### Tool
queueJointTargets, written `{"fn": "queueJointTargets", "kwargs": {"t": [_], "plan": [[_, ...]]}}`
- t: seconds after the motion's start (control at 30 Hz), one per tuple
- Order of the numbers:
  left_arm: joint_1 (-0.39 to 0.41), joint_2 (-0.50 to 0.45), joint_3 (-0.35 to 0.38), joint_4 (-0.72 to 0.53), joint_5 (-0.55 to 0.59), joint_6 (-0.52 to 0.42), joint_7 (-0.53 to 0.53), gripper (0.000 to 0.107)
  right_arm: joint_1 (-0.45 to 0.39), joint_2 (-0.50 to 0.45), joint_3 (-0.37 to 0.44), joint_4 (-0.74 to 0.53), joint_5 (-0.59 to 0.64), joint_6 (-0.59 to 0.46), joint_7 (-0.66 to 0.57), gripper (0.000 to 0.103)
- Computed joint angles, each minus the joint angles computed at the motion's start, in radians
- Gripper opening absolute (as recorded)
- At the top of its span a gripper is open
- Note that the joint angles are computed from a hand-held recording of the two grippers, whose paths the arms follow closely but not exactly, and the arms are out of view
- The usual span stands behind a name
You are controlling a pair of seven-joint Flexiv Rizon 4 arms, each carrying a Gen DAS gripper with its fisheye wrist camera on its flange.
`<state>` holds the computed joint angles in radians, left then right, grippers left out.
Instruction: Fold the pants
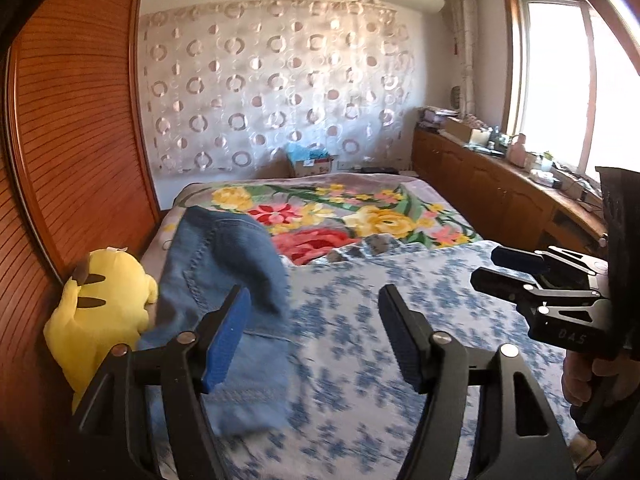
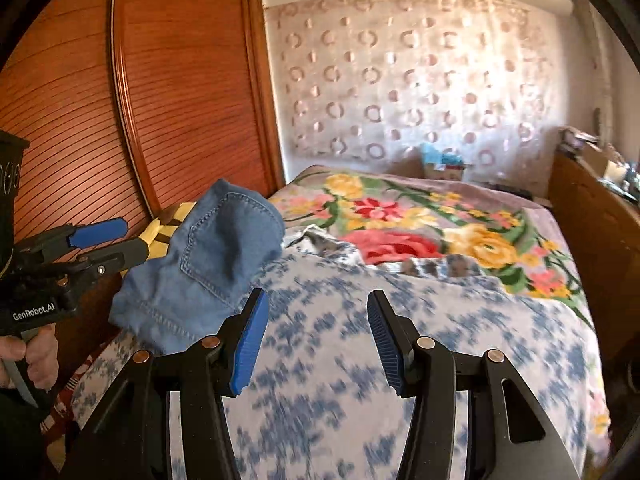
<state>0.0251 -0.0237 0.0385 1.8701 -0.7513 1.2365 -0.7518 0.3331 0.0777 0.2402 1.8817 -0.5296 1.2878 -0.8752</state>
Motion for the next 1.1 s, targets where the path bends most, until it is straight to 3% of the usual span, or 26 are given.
{"fn": "queueJointTargets", "kwargs": {"t": [0.07, 0.27, 0.37, 0.43, 0.53, 0.7, 0.83, 1.1], "plan": [[-0.018, 0.032, -0.003, 0.038, -0.025, 0.021, 0.015, 0.078, -0.027, 0.067, 0.018, 0.062, -0.051, 0.004, 0.067, 0.057], [-0.093, 0.111, 0.005, 0.133, -0.097, 0.08, 0.06, 0.086, -0.094, 0.215, 0.094, 0.18, -0.132, -0.015, 0.195, 0.061], [-0.12, 0.147, 0.012, 0.177, -0.063, 0.114, 0.022, 0.086, -0.116, 0.281, 0.125, 0.222, -0.149, -0.042, 0.242, 0.062], [-0.118, 0.164, 0.013, 0.195, 0.01, 0.122, -0.057, 0.086, -0.137, 0.301, 0.153, 0.234, -0.176, -0.061, 0.288, 0.063], [-0.152, 0.192, 0.03, 0.232, 0.016, 0.157, -0.073, 0.086, -0.152, 0.336, 0.177, 0.253, -0.204, -0.085, 0.346, 0.063], [-0.112, 0.23, 0.023, 0.264, 0.216, 0.163, -0.228, 0.086, -0.156, 0.382, 0.204, 0.278, -0.218, -0.117, 0.402, 0.063], [-0.166, 0.253, 0.056, 0.296, 0.203, 0.182, -0.204, 0.086, -0.155, 0.413, 0.216, 0.29, -0.224, -0.138, 0.435, 0.063], [-0.188, 0.287, 0.072, 0.33, 0.231, 0.183, -0.231, 0.086, -0.16, 0.426, 0.212, 0.299, -0.231, -0.146, 0.453, 0.063]]}}
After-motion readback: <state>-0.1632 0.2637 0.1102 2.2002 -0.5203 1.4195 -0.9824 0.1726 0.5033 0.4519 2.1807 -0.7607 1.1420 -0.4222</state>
